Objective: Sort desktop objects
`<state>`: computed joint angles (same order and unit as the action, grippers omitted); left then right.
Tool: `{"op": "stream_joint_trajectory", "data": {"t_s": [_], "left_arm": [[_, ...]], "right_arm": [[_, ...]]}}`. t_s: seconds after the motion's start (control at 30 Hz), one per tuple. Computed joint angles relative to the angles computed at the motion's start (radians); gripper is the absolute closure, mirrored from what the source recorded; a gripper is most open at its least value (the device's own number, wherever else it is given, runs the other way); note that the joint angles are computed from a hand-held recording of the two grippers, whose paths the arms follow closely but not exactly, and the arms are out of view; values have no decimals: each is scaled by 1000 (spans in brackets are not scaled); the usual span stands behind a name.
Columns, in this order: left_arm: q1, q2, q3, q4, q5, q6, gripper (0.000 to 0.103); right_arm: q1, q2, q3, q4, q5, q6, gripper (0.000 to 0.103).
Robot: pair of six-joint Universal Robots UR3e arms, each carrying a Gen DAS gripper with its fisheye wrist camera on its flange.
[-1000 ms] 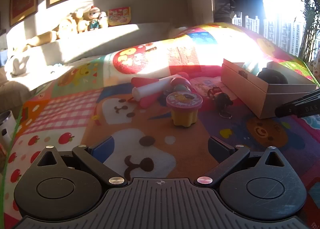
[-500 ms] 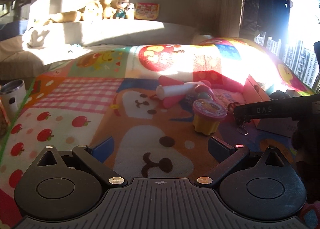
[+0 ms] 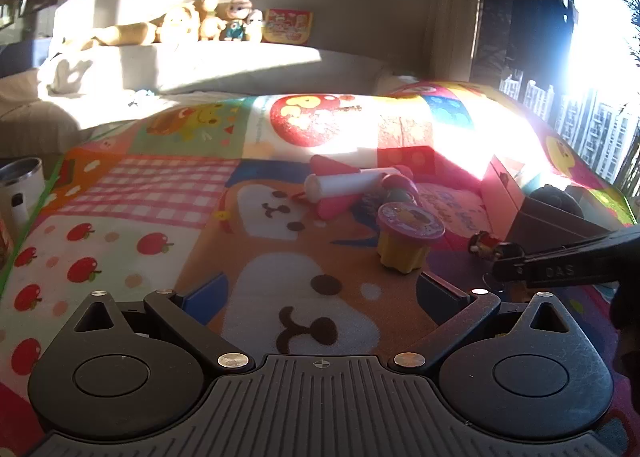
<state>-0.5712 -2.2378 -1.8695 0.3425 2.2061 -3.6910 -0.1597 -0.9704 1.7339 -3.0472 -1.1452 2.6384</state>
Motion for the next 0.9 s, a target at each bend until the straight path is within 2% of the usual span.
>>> {"op": "stream_joint_trajectory", "data": {"t_s": [0.1, 0.2, 0.3, 0.37, 0.4, 0.43, 0.57, 0.67, 0.73, 0.77, 0.8, 0.9], "left_arm": [[4, 4, 27, -51, -25, 35, 0], [0, -20, 102, -107, -43, 113, 0], [4, -72, 218, -143, -71, 191, 1], [7, -135, 353, -212, -69, 242, 1], [11, -158, 406, -248, -73, 258, 1], [19, -191, 481, -304, -81, 271, 1], [35, -286, 685, -461, -74, 283, 3], [47, -310, 746, -518, -86, 275, 19], [53, -307, 746, -529, -98, 258, 29], [52, -304, 742, -532, -99, 254, 32], [48, -301, 735, -527, -94, 256, 41], [30, -272, 681, -489, -107, 259, 43]], "right_arm": [[-152, -182, 228, 47, 141, -167, 68], [-326, -352, 422, 125, 248, -354, 68], [-484, -457, 597, 83, 318, -492, 67], [-565, -472, 679, 2, 352, -511, 43], [-595, -469, 706, -29, 372, -510, 28], [-622, -450, 729, -83, 390, -493, 20], [-656, -376, 759, -204, 393, -437, 16], [-678, -383, 765, -180, 420, -451, 13], [-677, -377, 761, -179, 425, -451, 3], [-674, -377, 757, -171, 424, -456, 3], [-673, -379, 756, -163, 422, -462, 2], [-664, -379, 750, -152, 413, -461, 0]]}}
